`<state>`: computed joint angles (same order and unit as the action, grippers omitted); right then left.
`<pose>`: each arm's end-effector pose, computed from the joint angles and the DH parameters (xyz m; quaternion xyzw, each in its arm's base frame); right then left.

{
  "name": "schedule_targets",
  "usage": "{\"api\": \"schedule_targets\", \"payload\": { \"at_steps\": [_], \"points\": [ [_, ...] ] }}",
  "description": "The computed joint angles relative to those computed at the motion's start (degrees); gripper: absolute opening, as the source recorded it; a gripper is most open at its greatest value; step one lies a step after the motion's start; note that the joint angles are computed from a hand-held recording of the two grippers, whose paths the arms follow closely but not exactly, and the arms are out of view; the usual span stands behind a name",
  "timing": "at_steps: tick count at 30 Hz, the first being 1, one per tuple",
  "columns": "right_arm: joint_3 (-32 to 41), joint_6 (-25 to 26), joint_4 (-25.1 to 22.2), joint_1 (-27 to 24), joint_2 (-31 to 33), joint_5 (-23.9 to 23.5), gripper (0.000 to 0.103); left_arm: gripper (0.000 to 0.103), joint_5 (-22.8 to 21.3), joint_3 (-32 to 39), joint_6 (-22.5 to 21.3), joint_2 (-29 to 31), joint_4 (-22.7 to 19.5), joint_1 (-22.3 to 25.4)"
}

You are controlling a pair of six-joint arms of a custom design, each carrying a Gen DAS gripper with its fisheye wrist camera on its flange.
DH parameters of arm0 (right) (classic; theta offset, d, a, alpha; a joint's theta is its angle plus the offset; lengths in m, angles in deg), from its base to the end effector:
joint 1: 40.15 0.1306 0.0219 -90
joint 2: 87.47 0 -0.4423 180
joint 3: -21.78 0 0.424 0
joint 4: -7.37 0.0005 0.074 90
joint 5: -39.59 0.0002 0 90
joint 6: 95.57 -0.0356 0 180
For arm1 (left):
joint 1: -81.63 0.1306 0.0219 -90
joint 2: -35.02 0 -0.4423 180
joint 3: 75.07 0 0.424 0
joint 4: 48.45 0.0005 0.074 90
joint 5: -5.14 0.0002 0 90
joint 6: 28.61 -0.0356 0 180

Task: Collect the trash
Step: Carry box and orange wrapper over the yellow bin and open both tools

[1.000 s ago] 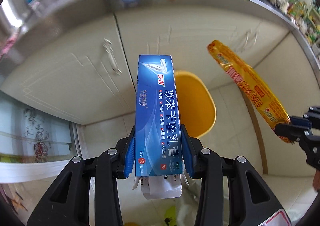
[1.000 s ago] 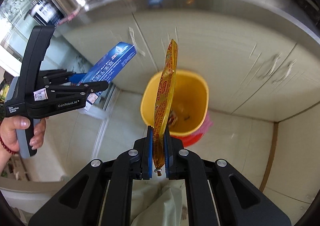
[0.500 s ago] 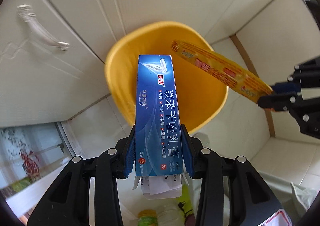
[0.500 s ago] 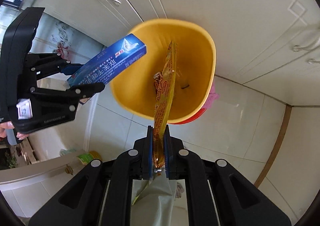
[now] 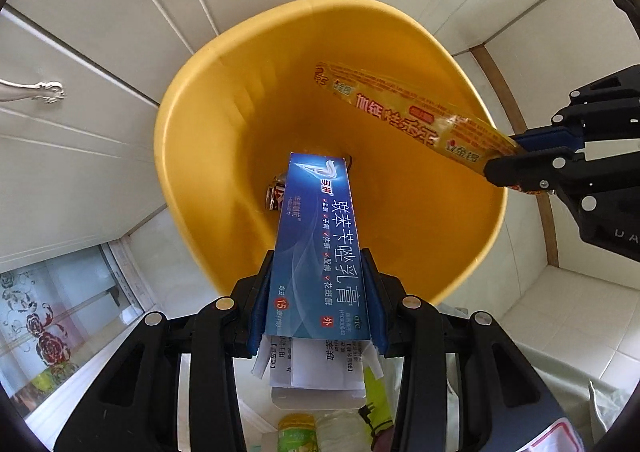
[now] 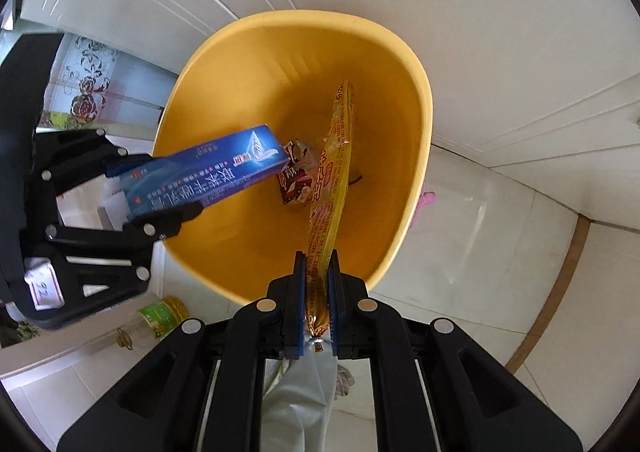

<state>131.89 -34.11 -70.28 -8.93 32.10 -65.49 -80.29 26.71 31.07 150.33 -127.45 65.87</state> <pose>0.5630 0.3515 0.3374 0.0265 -0.9907 -0.1262 0.0437 0.5940 -0.1711 0.3219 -0.3902 -0.9196 0.0423 0.0168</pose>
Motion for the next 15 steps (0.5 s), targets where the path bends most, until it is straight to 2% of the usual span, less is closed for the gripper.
{"api": "schedule_targets", "payload": {
  "at_steps": [4,6,8,9,10,11,15],
  "points": [
    [0.3,-0.9,1.3,-0.2,-0.1,-0.3,0.012,0.04,0.3,-0.4,0.4,0.1,0.8,0.2],
    [0.0,-0.9,1.8,-0.2,-0.3,0.2,0.016,0.041,0.2,-0.6,0.8,-0.1,1.3,0.1],
    [-0.7,-1.0,2.7,-0.3,-0.7,0.9,0.044,0.046,0.4,-0.9,1.1,0.0,2.3,0.3],
    [-0.7,-1.2,3.1,-0.2,-0.8,1.5,0.05,0.052,0.4,-1.0,1.4,-0.1,2.7,0.3],
    [-1.0,-1.5,3.6,-0.3,-1.1,1.9,0.051,0.058,0.1,-1.2,1.6,-0.4,3.3,0.4],
    [-1.1,-1.7,3.8,-0.4,-1.3,2.1,0.051,0.06,0.1,-1.4,1.9,-0.5,3.8,0.4],
    [-1.7,-2.4,4.4,-1.0,-2.4,2.7,0.051,0.063,0.1,-1.8,2.6,-1.1,4.5,0.4]
  ]
}}
